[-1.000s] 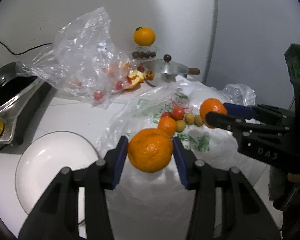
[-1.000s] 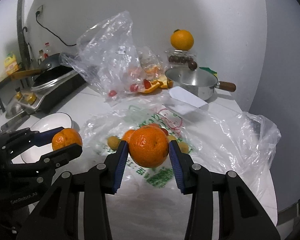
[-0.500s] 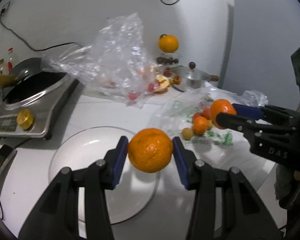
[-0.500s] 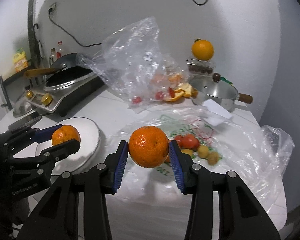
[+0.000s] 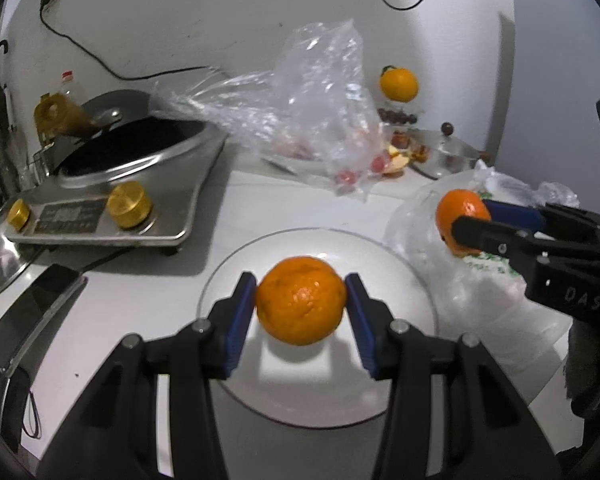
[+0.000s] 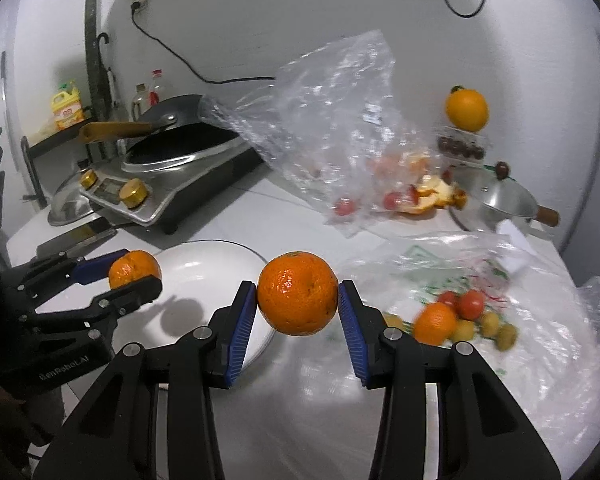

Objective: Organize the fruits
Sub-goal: 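Grasp the large orange with the left tool while the right tool grasps a tangerine, then lower both held fruits onto the white plate and open both tools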

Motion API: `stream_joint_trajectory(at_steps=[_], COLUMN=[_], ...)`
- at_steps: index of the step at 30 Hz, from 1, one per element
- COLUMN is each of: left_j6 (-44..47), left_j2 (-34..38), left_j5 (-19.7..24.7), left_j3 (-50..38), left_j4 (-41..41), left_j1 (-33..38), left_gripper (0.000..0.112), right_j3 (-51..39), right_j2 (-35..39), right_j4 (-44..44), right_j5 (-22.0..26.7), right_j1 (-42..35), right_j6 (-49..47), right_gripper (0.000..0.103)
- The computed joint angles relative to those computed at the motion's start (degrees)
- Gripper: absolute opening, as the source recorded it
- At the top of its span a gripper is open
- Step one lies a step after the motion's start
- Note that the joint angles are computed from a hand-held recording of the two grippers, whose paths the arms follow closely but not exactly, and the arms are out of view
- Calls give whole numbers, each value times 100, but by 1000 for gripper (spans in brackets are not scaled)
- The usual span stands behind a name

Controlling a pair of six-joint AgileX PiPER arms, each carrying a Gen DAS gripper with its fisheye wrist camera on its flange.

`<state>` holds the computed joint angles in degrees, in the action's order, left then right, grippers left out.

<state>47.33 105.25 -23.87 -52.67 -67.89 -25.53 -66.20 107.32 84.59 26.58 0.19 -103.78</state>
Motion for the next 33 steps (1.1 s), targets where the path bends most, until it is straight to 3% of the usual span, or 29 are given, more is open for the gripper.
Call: stream_joint_trajectory(at_steps=[15, 25, 33], left_j6=[-291, -310, -1430], left_j2=[288, 510, 227], left_j5=[234, 572, 602], left_j3=[23, -168, 124], left_j4=[453, 570, 1638], left_j1=[465, 661, 808], left_gripper=[46, 47, 48], right_j3=[-454, -1063, -1392], right_j2=[467, 928, 1244], right_j4=[-273, -948, -1040], right_j5=[-243, -170, -114], right_j1=[673, 930, 1161], right_j6=[466, 1194, 1327], right_gripper=[44, 44, 44])
